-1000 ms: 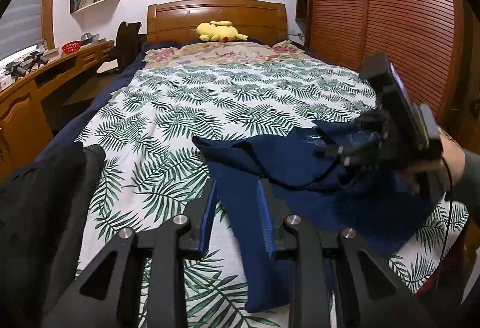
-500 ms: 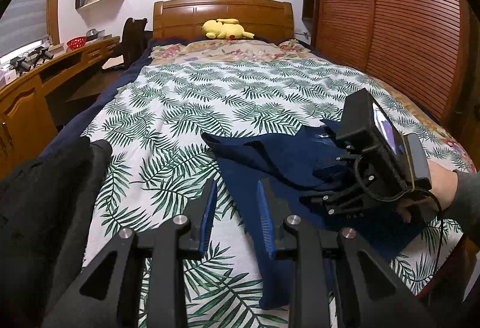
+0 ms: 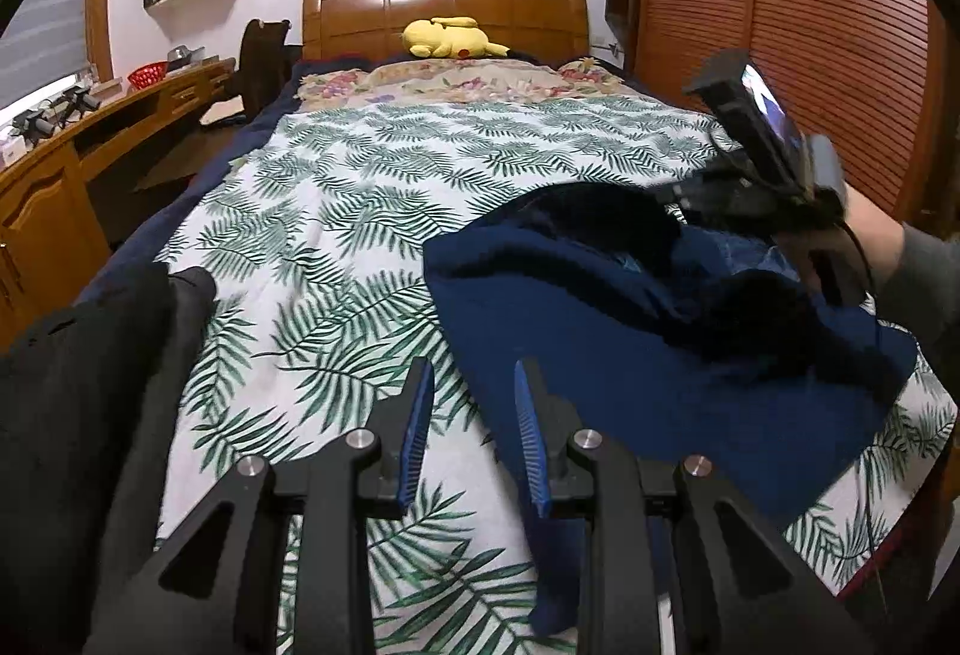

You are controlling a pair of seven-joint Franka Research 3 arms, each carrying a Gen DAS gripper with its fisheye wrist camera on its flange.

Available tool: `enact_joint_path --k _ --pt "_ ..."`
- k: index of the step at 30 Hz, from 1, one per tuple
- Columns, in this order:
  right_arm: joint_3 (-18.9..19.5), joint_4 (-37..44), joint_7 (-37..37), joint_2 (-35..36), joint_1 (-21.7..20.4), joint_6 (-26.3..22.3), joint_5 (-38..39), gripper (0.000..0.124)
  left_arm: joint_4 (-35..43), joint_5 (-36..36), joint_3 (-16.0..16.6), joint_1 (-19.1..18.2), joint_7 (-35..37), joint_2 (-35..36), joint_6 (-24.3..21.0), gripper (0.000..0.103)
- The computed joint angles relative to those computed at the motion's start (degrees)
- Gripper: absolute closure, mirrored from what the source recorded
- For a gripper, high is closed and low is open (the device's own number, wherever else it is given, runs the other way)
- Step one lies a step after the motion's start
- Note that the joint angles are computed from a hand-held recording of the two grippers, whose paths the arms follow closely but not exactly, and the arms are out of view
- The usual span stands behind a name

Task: Fold large clothes

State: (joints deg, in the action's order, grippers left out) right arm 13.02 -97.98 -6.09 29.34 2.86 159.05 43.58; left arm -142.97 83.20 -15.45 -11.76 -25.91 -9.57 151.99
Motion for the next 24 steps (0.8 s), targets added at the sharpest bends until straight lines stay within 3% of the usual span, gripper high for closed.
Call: enact_joint_path --k 5,6,7,8,9,11,15,18,23,24 --pt "-0.31 7.07 4.28 4.66 1.38 6.33 -1.97 0.121 2.89 0.31 0.18 -0.11 1.08 2.63 0.54 0.077" --pt "-0.01 7.84 5.64 5.04 1.05 6.38 -2.10 0.115 3.58 0.40 0.22 -0.24 1.28 3.25 0.56 0.077" --pt "0.04 8.59 7.63 5.27 0.77 5.97 -2.12 0.105 4.19 0.17 0.30 -0.38 1.75 3.75 0.52 0.077" --pt "0.62 8.87 8.38 5.26 0.01 5.22 -1.98 0.079 4.79 0.00 0.33 -0.56 2.14 4.28 0.42 0.077" --pt "1.84 8.69 7.99 5.01 -1.37 4.14 -1.14 0.064 5.49 0.16 0.37 -0.73 2.34 4.89 0.43 0.077" --pt "3.31 7.04 6.18 3.73 -3.56 0.92 0.34 0.064 6.45 -0.07 0.52 -1.09 3.07 5.73 0.30 0.077" --pt "-0.04 2.91 6.39 0.78 -2.95 -9.09 -2.13 0.064 7.66 -0.57 0.94 -1.68 4.25 7.07 0.53 0.077" --pt "-1.68 -0.48 4.60 -0.40 -2.03 -11.13 -2.58 0.064 8.43 -1.24 1.19 -2.01 5.19 7.98 0.68 0.077" --pt "-6.66 1.39 12.82 2.55 1.75 -17.41 -10.77 0.065 8.83 -2.04 1.32 -2.61 6.11 8.63 0.35 0.077" --pt "-6.73 1.53 12.99 2.98 1.78 -17.64 -11.60 0.073 8.86 -2.24 1.35 -2.71 6.32 8.67 0.27 0.077"
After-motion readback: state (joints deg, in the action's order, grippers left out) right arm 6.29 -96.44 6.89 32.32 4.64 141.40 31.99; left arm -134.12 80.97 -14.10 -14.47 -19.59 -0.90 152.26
